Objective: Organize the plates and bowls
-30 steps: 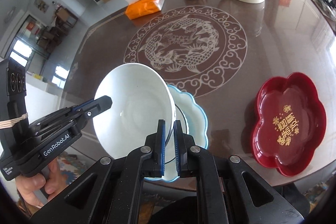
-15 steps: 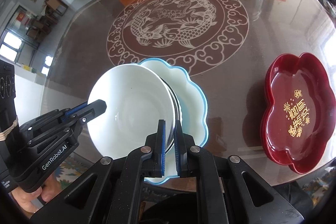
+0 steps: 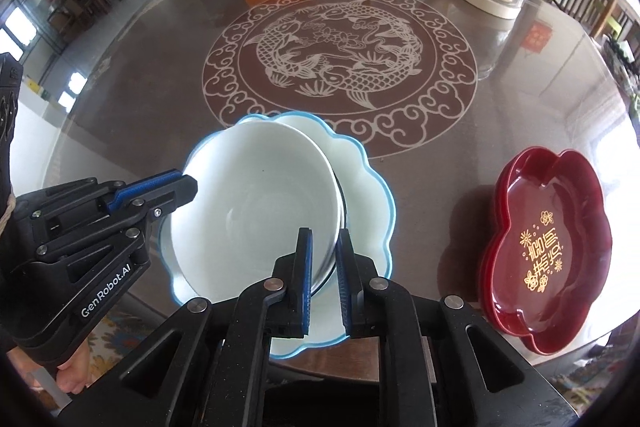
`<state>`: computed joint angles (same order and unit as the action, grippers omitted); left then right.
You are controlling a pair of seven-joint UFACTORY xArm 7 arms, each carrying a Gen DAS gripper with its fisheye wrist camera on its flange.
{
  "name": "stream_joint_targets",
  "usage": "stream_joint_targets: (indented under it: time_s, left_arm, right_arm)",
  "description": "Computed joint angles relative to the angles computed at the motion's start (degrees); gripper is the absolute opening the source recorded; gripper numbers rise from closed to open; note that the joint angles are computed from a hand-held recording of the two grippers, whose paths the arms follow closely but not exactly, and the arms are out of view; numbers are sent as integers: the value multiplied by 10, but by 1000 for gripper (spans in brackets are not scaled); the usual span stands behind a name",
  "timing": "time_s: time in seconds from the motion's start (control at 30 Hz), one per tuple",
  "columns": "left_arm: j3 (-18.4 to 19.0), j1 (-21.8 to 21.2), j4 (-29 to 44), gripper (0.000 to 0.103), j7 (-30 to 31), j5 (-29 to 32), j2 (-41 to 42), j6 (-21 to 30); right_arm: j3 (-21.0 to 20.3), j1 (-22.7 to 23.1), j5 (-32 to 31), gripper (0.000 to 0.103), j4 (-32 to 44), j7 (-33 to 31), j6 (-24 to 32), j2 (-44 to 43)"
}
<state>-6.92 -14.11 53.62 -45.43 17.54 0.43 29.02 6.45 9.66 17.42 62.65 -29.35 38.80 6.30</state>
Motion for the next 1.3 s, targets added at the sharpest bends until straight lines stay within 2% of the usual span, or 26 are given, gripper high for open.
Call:
stream_joint_targets:
  time_s: [0.1, 0.27, 0.4, 0.43, 0.67, 0.97, 1.03, 1.07, 1.1, 1.17, 1.3]
  left_arm:
    - [2, 2, -4, 6, 6, -10, -4, -10]
    - [-2, 8, -15, 7, -40, 46, -24, -16]
    - [-14, 11, -16, 7, -100, 117, -41, 3]
    - [-17, 11, -18, 7, -111, 129, -45, 4]
    - [-37, 13, -34, 7, -194, 191, -62, 0]
    - [-48, 2, -34, 11, -227, 211, -68, 30]
    - [-51, 1, -35, 32, -239, 223, -74, 36]
    - [-54, 3, -40, 65, -258, 237, -79, 36]
    - [-60, 6, -44, 84, -293, 265, -87, 38]
    - [-73, 10, -45, 85, -338, 316, -98, 58]
    - [-72, 7, -51, 85, -328, 323, -112, 61]
  right_arm:
    - [0, 3, -16, 22, -9, 0, -16, -2]
    - [4, -8, 54, 27, -22, -48, -35, -9]
    - [4, -12, 130, 55, -44, -91, -67, -34]
    - [2, -11, 146, 60, -52, -101, -77, -43]
    - [-26, 9, 276, 68, -138, -174, -171, -116]
    - [-69, 46, 394, 68, -222, -254, -249, -151]
    - [-75, 52, 424, 68, -230, -275, -252, -155]
    - [-78, 56, 443, 68, -234, -291, -254, -159]
    - [-80, 60, 463, 68, -238, -309, -258, -163]
    - [-82, 69, 499, 68, -242, -346, -269, -172]
    - [-82, 88, 583, 68, -248, -437, -294, -189]
